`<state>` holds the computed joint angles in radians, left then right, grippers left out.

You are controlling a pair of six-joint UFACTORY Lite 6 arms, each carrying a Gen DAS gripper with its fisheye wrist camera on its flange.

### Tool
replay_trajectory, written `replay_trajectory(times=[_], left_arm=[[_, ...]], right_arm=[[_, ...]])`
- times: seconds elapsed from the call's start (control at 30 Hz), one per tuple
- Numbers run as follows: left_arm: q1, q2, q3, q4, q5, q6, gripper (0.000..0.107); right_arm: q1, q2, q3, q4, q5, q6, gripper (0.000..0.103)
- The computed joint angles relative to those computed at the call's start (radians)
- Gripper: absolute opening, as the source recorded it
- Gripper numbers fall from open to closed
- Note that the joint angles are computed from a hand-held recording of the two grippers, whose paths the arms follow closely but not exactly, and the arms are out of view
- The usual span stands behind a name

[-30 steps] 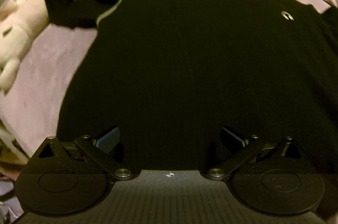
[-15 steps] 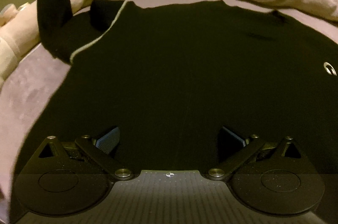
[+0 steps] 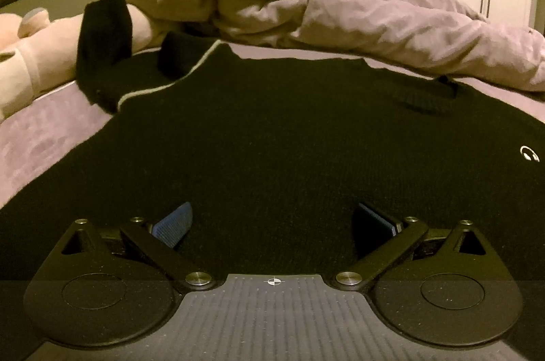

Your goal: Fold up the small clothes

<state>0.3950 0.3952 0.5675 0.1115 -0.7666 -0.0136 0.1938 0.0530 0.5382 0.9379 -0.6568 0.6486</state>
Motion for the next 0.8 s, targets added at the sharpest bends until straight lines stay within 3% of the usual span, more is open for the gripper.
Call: replay_trajectory(times=[0.03, 0.13, 0.3, 0.47, 0.57, 0.7, 0.8], left_arm=[[0.002, 0.0, -0.003, 0.005, -0.003, -0.004, 0.103], [0.008, 0.003, -0.003, 0.015, -0.005, -0.008, 0.103], [0.012, -0.007, 0.001, 0.031, 0.018, -0.016, 0.103], [0.053, -0.077, 0.015, 0.132, 0.146, -0.065, 0.103], [0.097, -0.137, 0.008, 0.195, 0.213, -0.111, 0.103], [0.221, -0.263, -0.018, 0.469, 0.269, -0.287, 0.103], [0.328, -0.362, -0.045, 0.69, 0.266, -0.423, 0.103]], right_arm=[[0.005, 0.012, 0.014, 0.021, 0.0, -0.021, 0.047], [0.001, 0.009, 0.088, 0.214, 0.097, -0.293, 0.01], [0.075, -0.068, 0.145, 0.535, 0.049, -0.628, 0.009], [0.172, -0.105, 0.325, 0.807, -0.071, -1.074, 0.009], [0.264, -0.025, 0.541, 0.887, -0.156, -1.327, 0.009], [0.407, 0.209, 0.958, 0.97, -0.243, -1.638, 0.009], [0.506, 0.421, 1.272, 0.973, -0.215, -1.827, 0.009]])
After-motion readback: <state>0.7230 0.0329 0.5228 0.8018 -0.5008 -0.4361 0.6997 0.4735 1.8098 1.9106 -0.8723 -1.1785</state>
